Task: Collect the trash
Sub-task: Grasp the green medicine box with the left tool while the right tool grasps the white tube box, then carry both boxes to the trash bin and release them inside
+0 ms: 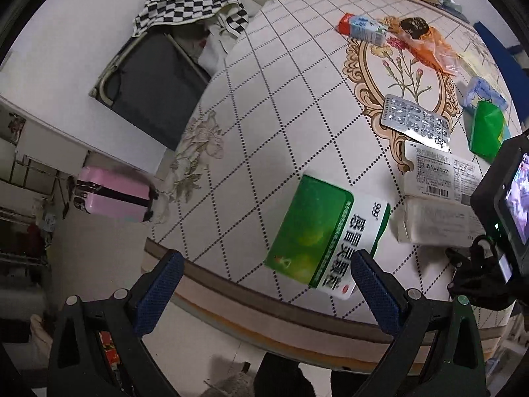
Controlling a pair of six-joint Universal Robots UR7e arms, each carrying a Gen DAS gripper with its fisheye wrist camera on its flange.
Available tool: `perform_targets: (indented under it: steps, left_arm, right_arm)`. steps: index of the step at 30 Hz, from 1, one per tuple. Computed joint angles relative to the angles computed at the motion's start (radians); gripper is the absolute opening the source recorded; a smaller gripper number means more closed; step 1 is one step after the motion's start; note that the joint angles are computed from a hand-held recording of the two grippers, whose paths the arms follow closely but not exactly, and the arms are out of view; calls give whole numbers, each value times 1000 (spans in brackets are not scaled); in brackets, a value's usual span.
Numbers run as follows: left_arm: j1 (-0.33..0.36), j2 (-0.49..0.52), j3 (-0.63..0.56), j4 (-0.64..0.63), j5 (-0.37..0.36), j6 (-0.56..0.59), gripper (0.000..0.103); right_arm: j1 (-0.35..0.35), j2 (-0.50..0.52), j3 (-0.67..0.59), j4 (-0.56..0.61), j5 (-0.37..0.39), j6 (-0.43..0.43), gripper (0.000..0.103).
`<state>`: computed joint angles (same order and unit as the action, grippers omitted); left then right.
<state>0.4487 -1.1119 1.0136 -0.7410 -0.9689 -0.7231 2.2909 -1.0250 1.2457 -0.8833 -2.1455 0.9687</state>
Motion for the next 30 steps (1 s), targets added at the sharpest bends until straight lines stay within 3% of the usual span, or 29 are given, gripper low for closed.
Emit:
perform_targets:
  steps: [2, 5, 9, 12, 15, 19, 20, 21, 26, 27, 28, 30]
  left_arm:
    - [11, 18, -12, -6, -28, 27, 103]
    - [21, 41, -25, -24, -53, 104, 103]
    - [36, 70, -47, -27, -89, 188, 103]
    - [50, 90, -41, -22, -119, 244, 103]
    - [60, 99, -14, -21, -130, 278, 103]
    - [76, 100, 24, -42, -138, 297, 99]
    - [80, 99, 27, -45, -138, 291, 81]
    - [83, 100, 25, -45, -142, 281, 75]
    - [85, 94, 20, -70, -143, 246, 75]
    - [82, 93, 24, -73, -140, 240, 75]
    - [79, 92, 23, -72, -136, 231, 75]
    - [75, 90, 21, -70, -133, 216, 75]
  right_arm:
    - [-2, -3, 0, -18, 1, -10, 73]
    - [-13, -37, 17, -85, 37, 40, 63]
    - [-35, -128, 84, -206, 93, 245, 61]
    - [-39, -196, 143, -272, 80, 441, 61]
    - [-49, -234, 195, -329, 74, 537, 62]
    - [-68, -285, 249, -370, 136, 513, 66]
    - [-67, -280, 247, -357, 130, 498, 67]
    - [-66, -290, 276, -362, 120, 482, 67]
    - [-59, -251, 263, -315, 83, 437, 67]
    - [-55, -246, 264, -317, 81, 438, 64]
    - [-51, -247, 273, -338, 78, 428, 54]
    - [-51, -220, 261, -354, 67, 431, 52]
